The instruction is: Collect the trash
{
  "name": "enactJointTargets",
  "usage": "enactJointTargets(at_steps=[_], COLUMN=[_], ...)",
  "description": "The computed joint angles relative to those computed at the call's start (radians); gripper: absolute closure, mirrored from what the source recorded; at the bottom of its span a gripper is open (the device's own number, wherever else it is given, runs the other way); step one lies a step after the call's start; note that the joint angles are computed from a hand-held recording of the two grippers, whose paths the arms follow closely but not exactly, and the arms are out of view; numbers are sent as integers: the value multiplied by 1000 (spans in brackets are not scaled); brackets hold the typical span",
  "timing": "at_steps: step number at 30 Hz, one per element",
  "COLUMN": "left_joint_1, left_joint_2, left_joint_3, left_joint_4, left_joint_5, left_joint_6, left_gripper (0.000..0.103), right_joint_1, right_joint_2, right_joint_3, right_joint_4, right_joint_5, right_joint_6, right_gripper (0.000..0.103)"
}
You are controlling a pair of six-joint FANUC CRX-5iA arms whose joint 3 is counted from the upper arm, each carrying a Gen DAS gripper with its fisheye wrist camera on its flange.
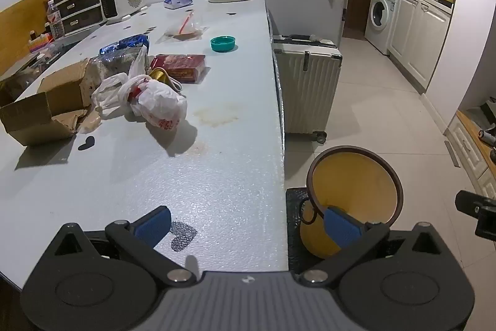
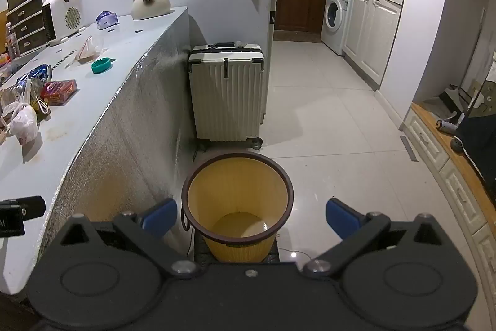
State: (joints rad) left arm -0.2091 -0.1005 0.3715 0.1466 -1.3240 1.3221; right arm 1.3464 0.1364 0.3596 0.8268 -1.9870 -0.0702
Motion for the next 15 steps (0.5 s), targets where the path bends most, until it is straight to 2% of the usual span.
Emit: enactJointTargets(at_steps=[15], left_joint_1=[-1], left_joint_2=[0], left_joint_3=[1], left_joint_4=[-3], left_joint_5=[1], left_joint_6=[0], left_gripper=[0], right_joint_1=[4], right_joint_2=[3], right_joint_3=[6], right_joint_4=[5], right_joint_5=[-7], right_joint_6=[4], right_gripper=[0])
